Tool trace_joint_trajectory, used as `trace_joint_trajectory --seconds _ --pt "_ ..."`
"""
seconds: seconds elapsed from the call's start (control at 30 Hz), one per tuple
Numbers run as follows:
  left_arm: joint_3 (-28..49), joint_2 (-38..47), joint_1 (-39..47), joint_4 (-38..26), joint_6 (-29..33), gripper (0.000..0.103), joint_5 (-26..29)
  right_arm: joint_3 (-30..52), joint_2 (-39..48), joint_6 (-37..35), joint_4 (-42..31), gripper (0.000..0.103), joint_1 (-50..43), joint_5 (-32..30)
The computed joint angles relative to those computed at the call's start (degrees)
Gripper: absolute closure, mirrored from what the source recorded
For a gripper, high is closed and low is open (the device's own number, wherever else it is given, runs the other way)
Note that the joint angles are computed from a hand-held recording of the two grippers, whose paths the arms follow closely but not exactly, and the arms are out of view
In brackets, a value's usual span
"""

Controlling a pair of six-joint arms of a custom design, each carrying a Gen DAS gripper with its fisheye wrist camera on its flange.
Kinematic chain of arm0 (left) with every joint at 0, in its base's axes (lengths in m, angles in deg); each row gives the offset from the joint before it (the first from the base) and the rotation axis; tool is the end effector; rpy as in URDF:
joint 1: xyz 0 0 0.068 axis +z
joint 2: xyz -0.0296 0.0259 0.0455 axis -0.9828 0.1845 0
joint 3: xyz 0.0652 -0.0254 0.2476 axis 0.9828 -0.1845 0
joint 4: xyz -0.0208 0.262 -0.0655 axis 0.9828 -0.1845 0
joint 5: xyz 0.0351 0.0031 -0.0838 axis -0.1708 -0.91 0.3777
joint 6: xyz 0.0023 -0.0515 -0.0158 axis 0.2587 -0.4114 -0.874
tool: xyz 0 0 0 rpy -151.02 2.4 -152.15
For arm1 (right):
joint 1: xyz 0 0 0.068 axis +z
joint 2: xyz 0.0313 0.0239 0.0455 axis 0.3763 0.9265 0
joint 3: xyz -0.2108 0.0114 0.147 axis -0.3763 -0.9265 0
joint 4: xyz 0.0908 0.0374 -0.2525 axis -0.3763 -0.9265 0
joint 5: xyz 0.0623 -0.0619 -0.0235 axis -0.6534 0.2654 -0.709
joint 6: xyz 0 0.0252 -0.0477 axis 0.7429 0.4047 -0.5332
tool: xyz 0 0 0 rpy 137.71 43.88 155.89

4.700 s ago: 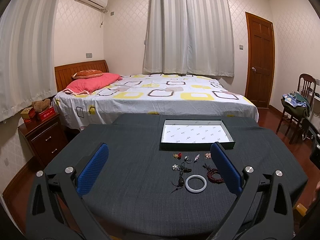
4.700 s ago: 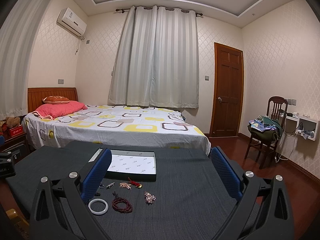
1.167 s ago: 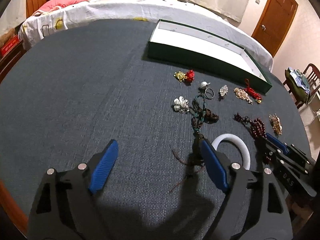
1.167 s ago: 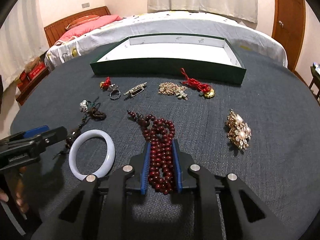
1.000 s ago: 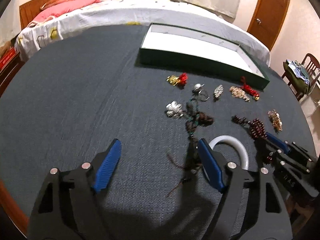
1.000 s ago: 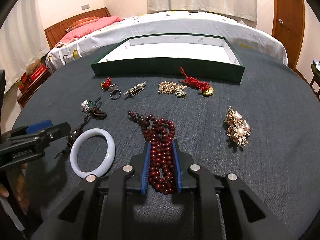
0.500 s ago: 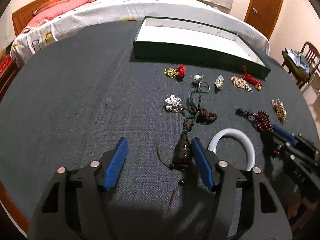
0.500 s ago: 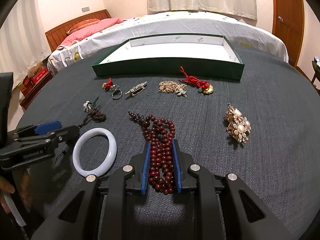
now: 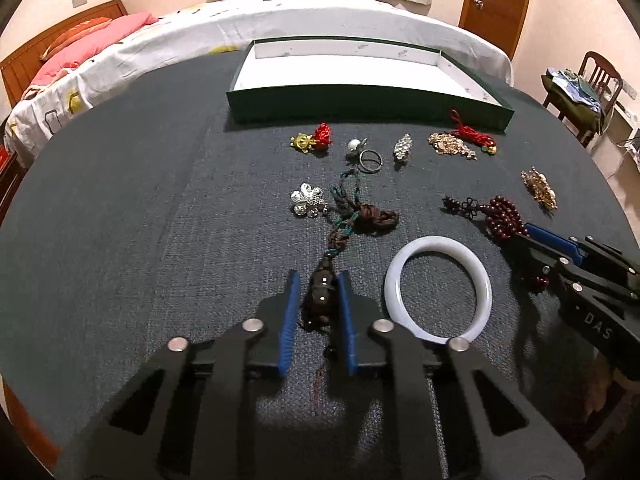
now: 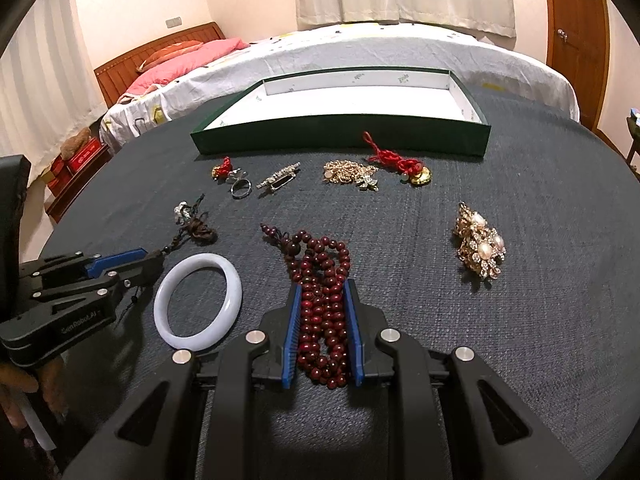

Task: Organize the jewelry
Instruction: 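Grasp the black cord pendant necklace with the left tool, then carry the black pendant with the left tool while the right tool carries the red beads into the box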

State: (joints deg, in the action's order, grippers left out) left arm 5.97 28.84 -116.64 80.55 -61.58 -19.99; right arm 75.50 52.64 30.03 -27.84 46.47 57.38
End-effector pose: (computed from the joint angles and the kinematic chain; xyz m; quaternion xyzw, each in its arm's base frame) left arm 0.3185 -0.2419 0.0884 0.2579 0.9168 -0.1059 0.2858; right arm 0.2302 0.0932 0.0732 0.1106 0.9242 0.0416 0.3632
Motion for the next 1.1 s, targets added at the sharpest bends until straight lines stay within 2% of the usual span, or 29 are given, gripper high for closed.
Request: trace_joint_trajectory --seconds 0.4,0.43,0.8,1.1 --pt "-3.3 -2.7 0.2 3.3 -1.7 0.086 1.0 -1.9 -3.9 0.4 0.9 0.082 1.7 2.3" --pt "-3.6 -3.2 0.1 3.6 -1.7 0.086 0.7 -2.1 -4.3 0.3 1.1 0.087 1.7 2.4" --pt "-4.5 -6.2 0.2 4.8 -2.7 0.086 0.4 -2.8 -6.8 0.2 0.9 0.087 1.5 2.4" --pt "-5.2 -10.1 0.2 5.5 -3.3 0.086 0.2 -2.9 -12.4 -1.3 -1.5 0.087 1.2 3.2"
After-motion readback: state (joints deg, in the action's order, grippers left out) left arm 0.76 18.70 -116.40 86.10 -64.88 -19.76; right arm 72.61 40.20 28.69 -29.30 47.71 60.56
